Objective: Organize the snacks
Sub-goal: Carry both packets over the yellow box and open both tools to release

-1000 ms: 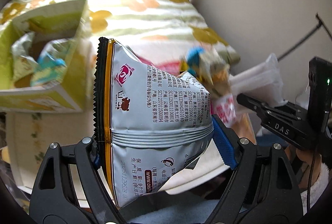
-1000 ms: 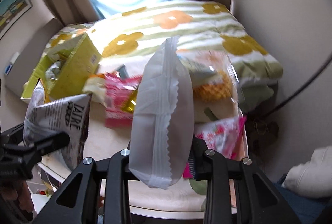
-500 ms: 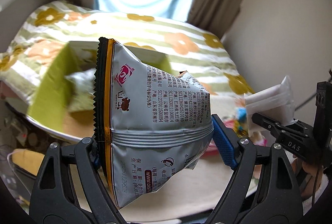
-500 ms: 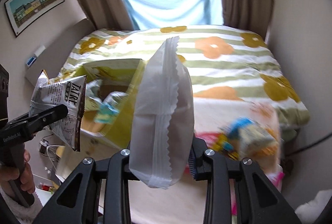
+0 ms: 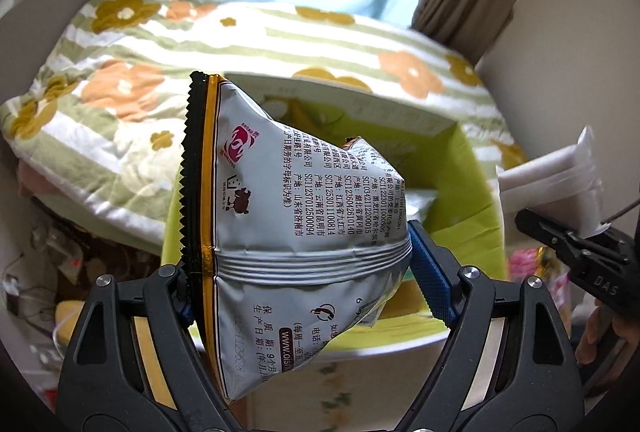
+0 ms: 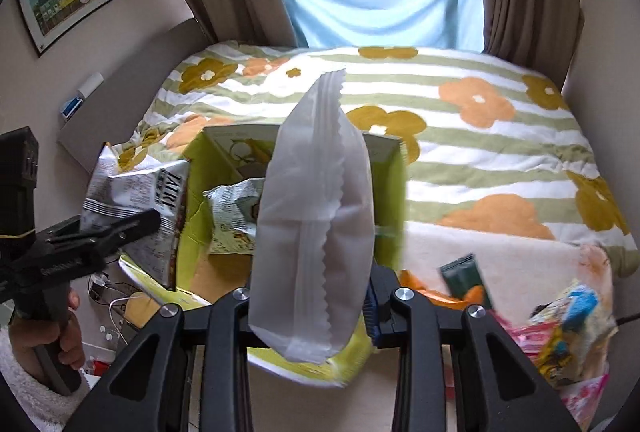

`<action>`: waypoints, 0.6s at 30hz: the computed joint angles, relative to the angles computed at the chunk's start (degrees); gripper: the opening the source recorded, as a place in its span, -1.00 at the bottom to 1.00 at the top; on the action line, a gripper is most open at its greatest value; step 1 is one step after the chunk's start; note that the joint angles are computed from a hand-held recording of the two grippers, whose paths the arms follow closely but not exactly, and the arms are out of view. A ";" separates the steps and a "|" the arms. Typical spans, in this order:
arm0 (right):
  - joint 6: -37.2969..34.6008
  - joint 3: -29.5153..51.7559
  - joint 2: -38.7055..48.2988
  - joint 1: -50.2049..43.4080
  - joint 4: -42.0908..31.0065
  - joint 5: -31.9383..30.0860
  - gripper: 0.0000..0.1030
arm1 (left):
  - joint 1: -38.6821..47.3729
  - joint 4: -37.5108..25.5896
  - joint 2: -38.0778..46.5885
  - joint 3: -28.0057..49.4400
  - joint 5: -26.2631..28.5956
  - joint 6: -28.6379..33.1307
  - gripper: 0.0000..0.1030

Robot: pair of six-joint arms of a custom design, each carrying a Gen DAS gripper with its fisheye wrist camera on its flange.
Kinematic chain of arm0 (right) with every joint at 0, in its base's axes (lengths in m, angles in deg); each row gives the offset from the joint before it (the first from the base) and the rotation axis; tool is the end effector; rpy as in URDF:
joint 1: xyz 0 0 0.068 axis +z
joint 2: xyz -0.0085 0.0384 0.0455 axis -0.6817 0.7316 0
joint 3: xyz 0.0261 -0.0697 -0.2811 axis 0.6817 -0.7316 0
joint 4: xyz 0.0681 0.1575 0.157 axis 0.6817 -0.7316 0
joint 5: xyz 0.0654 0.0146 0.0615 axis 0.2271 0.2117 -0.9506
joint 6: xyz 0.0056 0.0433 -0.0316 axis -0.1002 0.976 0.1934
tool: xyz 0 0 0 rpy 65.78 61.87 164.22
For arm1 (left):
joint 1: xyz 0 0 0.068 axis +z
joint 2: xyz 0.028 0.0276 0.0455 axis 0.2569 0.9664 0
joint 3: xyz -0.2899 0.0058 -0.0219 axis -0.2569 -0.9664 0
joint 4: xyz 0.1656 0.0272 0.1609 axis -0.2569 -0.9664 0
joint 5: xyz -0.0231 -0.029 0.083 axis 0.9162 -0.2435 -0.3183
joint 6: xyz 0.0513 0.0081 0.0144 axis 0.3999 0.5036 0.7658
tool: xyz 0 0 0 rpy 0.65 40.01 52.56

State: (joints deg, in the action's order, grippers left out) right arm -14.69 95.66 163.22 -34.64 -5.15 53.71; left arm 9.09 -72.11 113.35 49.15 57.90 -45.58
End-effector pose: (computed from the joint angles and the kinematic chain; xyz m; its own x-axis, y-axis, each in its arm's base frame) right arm 0.2323 0.0327 0.2161 -0.7803 0.3226 -0.5357 0.2386 0.9455 0.2218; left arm 0.3653 -0.0505 0.2161 -0.8007 0.3312 -0.4992 0.4826 0.8503 -0.2100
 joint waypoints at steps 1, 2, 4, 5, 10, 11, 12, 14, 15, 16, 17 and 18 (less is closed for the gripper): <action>1.10 0.35 1.19 0.76 0.34 0.19 -0.43 | -0.17 -0.03 1.14 0.40 -0.57 0.78 0.60; 2.08 0.76 2.71 1.44 0.85 0.38 -0.43 | -0.53 0.00 2.32 0.72 -1.06 1.62 0.60; 4.22 1.27 5.47 3.03 1.51 0.89 -0.43 | -1.09 -0.48 4.23 1.33 -1.60 3.85 0.60; 4.99 1.28 6.60 3.53 1.88 0.98 -0.43 | -1.39 -0.57 5.21 1.64 -1.75 4.84 0.60; 7.41 0.56 11.03 4.55 2.61 0.25 -0.43 | -2.12 -1.54 7.95 2.16 -0.16 7.98 0.78; 7.58 0.37 11.53 4.65 2.81 0.08 -0.43 | -2.40 -0.35 7.49 1.14 -1.15 8.24 0.83; 7.62 0.09 11.93 4.67 3.12 -0.19 -0.43 | -2.51 0.61 7.05 0.26 -1.93 8.51 0.96; 7.44 -0.29 12.52 4.57 3.32 -0.76 -0.43 | -2.52 1.74 6.64 -0.94 -3.37 8.65 0.99; 7.37 -0.30 12.68 4.61 3.29 -0.86 -0.43 | -2.31 1.23 6.75 -0.96 -3.42 8.77 0.99; 7.13 -0.55 12.73 4.55 3.42 -1.04 -0.43 | -2.07 0.83 6.66 -1.08 -3.45 8.76 0.99; 6.86 -0.85 12.69 4.52 3.62 -1.25 -0.43 | -1.76 0.85 6.44 -1.34 -3.79 8.48 0.99; 6.73 -0.96 12.68 4.69 3.67 -1.39 -0.43 | -1.50 1.13 5.96 -1.90 -4.24 8.14 0.99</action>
State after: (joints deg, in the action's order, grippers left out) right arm -7.96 94.70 175.90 -29.95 -1.48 52.32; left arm 7.59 -70.98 119.32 47.25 53.66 -37.43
